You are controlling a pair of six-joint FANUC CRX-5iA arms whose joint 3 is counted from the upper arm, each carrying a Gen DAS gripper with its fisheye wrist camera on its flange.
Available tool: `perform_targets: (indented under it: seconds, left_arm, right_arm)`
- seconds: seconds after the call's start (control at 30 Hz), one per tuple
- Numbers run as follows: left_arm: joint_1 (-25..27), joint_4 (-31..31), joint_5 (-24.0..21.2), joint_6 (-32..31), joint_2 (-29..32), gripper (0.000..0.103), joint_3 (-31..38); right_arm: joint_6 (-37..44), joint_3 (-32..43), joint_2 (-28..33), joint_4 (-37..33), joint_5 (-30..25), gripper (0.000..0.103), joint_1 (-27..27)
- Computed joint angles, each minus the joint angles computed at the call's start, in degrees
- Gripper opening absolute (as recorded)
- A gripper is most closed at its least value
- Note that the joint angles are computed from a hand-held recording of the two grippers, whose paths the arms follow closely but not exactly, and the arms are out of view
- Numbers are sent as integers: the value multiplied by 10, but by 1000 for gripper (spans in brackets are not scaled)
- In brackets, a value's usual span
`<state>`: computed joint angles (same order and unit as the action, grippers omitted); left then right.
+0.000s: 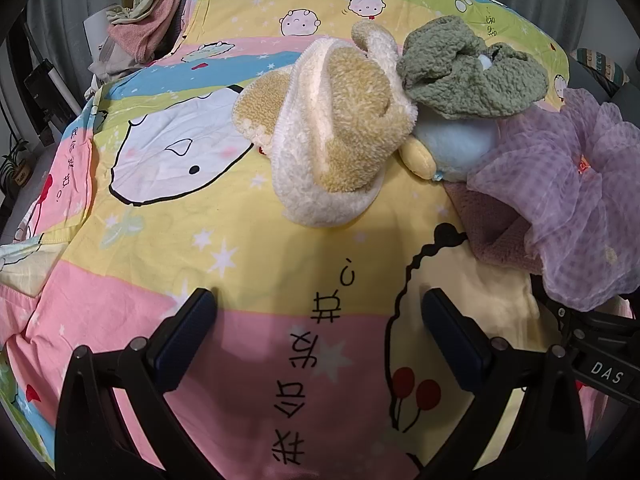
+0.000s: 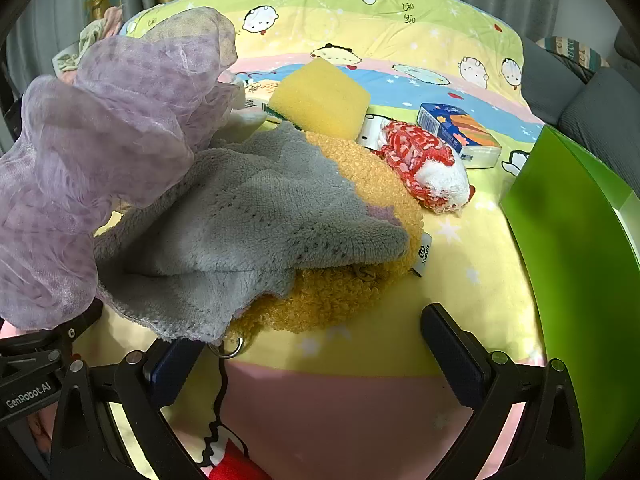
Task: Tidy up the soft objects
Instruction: 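Grasp the lilac mesh scrunchie with the right gripper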
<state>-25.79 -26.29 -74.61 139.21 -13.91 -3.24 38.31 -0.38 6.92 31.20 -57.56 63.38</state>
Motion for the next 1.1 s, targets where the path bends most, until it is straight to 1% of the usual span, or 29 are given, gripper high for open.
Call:
perform_targets:
  seconds: [0.4, 0.5, 0.57, 0.6, 0.7, 0.73, 0.8, 0.9, 1.0, 1.07, 1.1]
  left_arm:
    - [-6, -3, -7, 6, 3, 102, 4]
    - [8, 17, -2, -11, -4, 102, -1]
    - [26, 42, 6, -34, -14, 102, -7]
    - [34, 52, 9, -37, -19, 102, -11]
    - [60, 78, 19, -31, -40, 101, -25]
    - [67, 83, 22, -29, -48, 101, -29]
    - [83, 97, 40, -30, -70, 100, -40]
    - [88, 101, 69, -33, -96, 101, -50]
    - [85, 109, 97, -35, -111, 100, -58]
    - [91, 134, 125, -56, -122, 100, -71]
    - [93, 143, 133, -65, -123, 100, -74]
  right_arm:
    - [-1, -1, 0, 2, 0, 103, 0]
    - [-1, 0, 1, 1, -7, 103, 1]
    - [12, 15, 3, -19, -20, 103, -1]
    - [24, 32, 5, -42, -39, 103, -3]
    - [52, 52, -8, -95, -53, 103, -9]
    - [53, 53, -11, -100, -56, 103, -9]
    - [39, 49, -29, -100, -60, 103, -8]
    - [17, 31, -62, -92, -48, 103, -4]
    - [-16, 10, -88, -52, -27, 103, 10]
    - [-41, 5, -96, -34, -15, 103, 16]
    - [-48, 9, -99, -39, -3, 103, 17]
